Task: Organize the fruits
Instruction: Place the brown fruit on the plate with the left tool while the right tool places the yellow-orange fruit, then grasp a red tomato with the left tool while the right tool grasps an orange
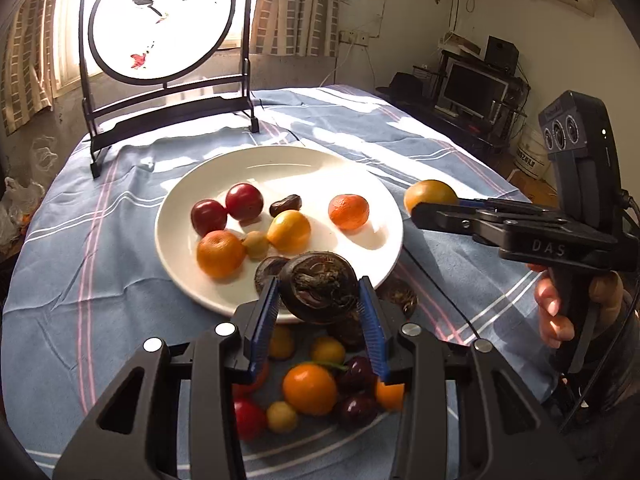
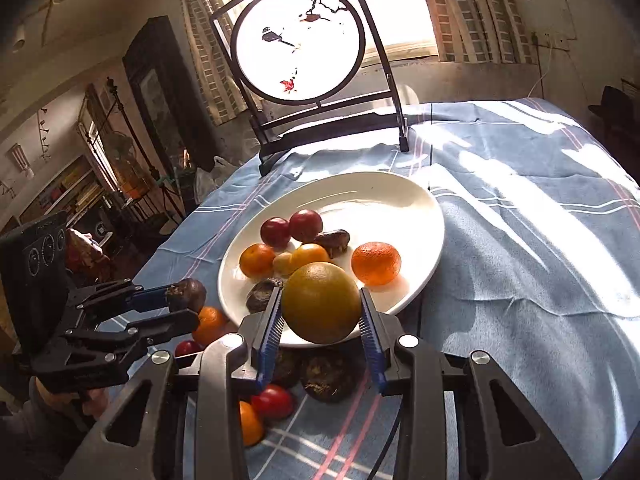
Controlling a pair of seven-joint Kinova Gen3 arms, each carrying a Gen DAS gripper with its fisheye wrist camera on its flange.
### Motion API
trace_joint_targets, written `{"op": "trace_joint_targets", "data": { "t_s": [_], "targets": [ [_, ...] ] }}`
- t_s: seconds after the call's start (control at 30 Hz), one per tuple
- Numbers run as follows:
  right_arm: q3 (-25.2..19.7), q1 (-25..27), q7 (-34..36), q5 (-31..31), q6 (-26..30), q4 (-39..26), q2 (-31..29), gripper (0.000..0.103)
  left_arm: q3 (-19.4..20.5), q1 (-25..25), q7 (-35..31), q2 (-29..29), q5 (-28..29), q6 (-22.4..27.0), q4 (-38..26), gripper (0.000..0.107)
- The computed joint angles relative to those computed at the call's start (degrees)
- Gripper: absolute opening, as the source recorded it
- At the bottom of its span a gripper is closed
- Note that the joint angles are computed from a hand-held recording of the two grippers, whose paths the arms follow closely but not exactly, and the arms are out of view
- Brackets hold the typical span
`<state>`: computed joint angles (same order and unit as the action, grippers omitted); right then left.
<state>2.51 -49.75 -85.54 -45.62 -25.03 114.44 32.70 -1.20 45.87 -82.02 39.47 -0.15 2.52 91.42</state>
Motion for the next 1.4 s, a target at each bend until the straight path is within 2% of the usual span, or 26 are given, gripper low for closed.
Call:
{"op": "trace_joint_targets", "data": {
  "t_s": [0.13,0.2,0.23,0.27,0.3,0.47,0.63,0.77,0.87,0.97,1.1,1.13,1.17,1.3,1.4],
  "targets": [
    [0.6,2.47,-0.57,2.25,4.44,-3.65,2.24,0.039,0.31,-0.1,1.54,6.35,-1.31,7.41,-10.62,0.039],
    [2.74,0.52,-0.76,1.18,3.72,-3.77,2.75,0.042,0.29,-0.32,2.89,8.29,-1.31,11.14,-14.43,0.045],
    [3.04,-0.01,-0.88,1.1,2.96,-3.46,2.72,0.043,0.45,-0.55,3.82,8.32,-1.52,11.61,-14.76,0.054],
    [3.29,-0.66,-0.84,0.82,1.95,-2.82,2.48,0.043,-0.19,-0.22,5.0,7.82,-1.86,11.14,-14.02,0.062],
    [3.0,-0.9,-1.01,0.85,0.66,-2.05,2.22,0.043,-1.34,0.6,6.12,6.98,-2.3,9.74,-12.56,0.064],
    [-2.06,0.08,-4.66,2.21,-6.79,3.66,0.6,0.043,-4.95,3.6,7.38,1.13,-3.52,1.11,-1.03,0.065],
    [-6.54,-0.33,-8.62,2.86,-11.77,8.9,0.29,0.043,-12.05,10.41,5.09,-3.35,-1.65,-4.76,10.77,0.065],
    [-7.22,-2.92,-6.97,1.81,-9.57,8.76,0.89,0.043,-15.28,12.61,2.76,-3.84,1.87,-5.65,15.12,0.065],
    [-5.75,-6.24,-3.03,-0.66,-6.78,6.79,1.62,0.043,-14.49,11.14,2.1,-3.27,3.48,-4.37,15.14,0.063],
    [-4.9,-7.34,-0.9,-1.79,-3.89,4.5,2.33,0.043,-17.21,13.28,0.97,-1.52,4.94,-2.88,13.64,0.054],
    [-3.85,-8.63,0.13,-2.02,-1.92,2.99,2.74,0.043,-12.67,8.95,0.66,-0.53,3.43,-1.37,11.33,0.052],
    [-3.44,-9.14,0.53,-2.35,-1.69,2.85,2.72,0.043,-10.72,7.15,0.15,-0.49,3.25,-0.21,10.54,0.046],
    [-3.26,-9.43,0.71,-2.54,-1.54,2.84,2.66,0.043,-9.84,6.34,0.58,-0.53,2.52,0.14,10.29,0.046],
    [-3.21,-9.68,0.57,-2.35,-1.26,2.94,2.58,0.043,-3.69,0.79,-0.29,-2.39,0.81,-2.85,13.26,0.045],
    [-3.81,-8.42,-0.63,-0.89,-0.67,2.75,2.77,0.043,-4.86,1.47,-1.24,-3.01,1.36,-3.35,14.52,0.045]
  ]
}}
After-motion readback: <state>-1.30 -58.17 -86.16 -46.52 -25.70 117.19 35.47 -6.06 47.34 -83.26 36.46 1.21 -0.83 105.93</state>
